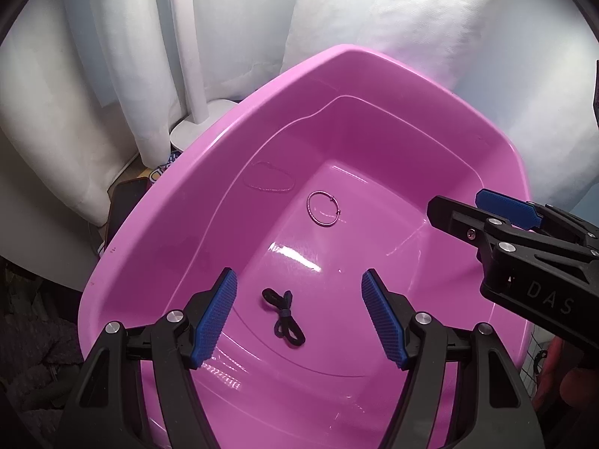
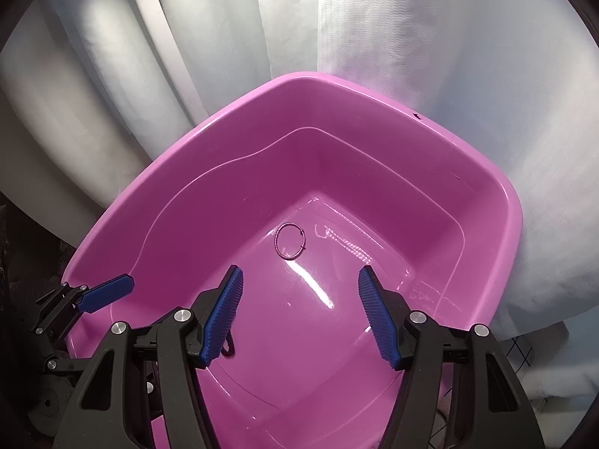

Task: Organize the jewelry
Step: 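Withdraw both open tools from the tub back toward the table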

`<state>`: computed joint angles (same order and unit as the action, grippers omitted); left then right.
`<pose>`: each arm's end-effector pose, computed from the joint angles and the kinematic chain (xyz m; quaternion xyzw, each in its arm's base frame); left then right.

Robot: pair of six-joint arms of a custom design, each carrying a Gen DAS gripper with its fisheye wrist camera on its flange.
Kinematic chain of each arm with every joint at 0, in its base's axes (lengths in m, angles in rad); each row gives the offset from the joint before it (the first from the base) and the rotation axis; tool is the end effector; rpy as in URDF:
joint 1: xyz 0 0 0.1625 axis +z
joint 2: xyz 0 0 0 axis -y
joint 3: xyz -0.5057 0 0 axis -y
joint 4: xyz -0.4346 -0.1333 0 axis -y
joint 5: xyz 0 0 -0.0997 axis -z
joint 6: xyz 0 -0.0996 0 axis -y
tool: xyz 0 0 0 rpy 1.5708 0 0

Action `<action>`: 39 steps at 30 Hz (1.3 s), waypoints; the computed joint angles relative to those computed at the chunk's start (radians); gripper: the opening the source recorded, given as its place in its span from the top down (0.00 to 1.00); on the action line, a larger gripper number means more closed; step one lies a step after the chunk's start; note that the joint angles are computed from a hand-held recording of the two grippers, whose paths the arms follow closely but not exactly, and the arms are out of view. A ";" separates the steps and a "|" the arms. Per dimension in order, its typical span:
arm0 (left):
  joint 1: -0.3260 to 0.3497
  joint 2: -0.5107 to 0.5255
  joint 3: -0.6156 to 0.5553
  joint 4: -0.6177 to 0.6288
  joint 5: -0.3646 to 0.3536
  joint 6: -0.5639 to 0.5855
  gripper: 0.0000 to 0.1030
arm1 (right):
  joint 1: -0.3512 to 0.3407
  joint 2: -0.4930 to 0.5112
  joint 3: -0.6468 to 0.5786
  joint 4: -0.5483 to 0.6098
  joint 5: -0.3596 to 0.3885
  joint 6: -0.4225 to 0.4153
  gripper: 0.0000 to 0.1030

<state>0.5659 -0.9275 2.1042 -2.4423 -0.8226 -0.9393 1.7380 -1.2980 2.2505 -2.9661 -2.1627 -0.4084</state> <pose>-0.3509 -0.4611 0.0663 0.0857 0.9177 -0.2186 0.3204 0.1621 -0.4936 0.2634 0.2035 -0.9130 0.1743 0.3077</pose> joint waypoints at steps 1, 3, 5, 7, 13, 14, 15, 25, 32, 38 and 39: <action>-0.001 -0.001 0.001 -0.002 0.000 0.001 0.34 | 0.000 0.000 0.001 -0.004 -0.001 0.001 0.40; -0.002 -0.002 0.002 -0.005 0.003 0.005 0.34 | 0.000 0.000 0.003 -0.007 -0.002 0.006 0.40; -0.007 -0.007 0.006 -0.009 0.006 0.007 0.34 | -0.001 0.001 0.005 -0.013 -0.004 0.010 0.40; -0.013 -0.013 0.009 -0.012 0.011 0.013 0.34 | 0.000 0.001 0.009 -0.019 -0.005 0.013 0.40; -0.035 -0.031 0.028 -0.021 0.022 0.025 0.34 | 0.007 -0.026 0.029 -0.029 0.011 0.040 0.40; -0.041 -0.036 0.035 -0.023 0.025 0.027 0.34 | 0.008 -0.033 0.035 -0.033 0.016 0.045 0.40; -0.047 -0.040 0.041 -0.023 0.028 0.029 0.34 | 0.009 -0.040 0.043 -0.040 0.021 0.050 0.40; -0.096 -0.089 0.100 -0.032 0.049 0.030 0.33 | 0.027 -0.128 0.142 -0.126 0.070 0.073 0.40; -0.147 -0.097 0.128 -0.086 0.082 0.089 0.32 | 0.018 -0.224 0.245 -0.233 0.083 0.089 0.38; -0.190 -0.071 0.139 -0.196 0.041 0.199 0.30 | -0.017 -0.346 0.340 -0.288 0.060 0.113 0.38; -0.196 -0.063 0.138 -0.212 0.027 0.217 0.30 | -0.026 -0.371 0.356 -0.287 0.054 0.118 0.38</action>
<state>0.3696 -0.9907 2.2424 -2.6540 -0.7960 -0.7219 1.7115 -1.6694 2.6061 -3.2527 -2.1091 -0.2904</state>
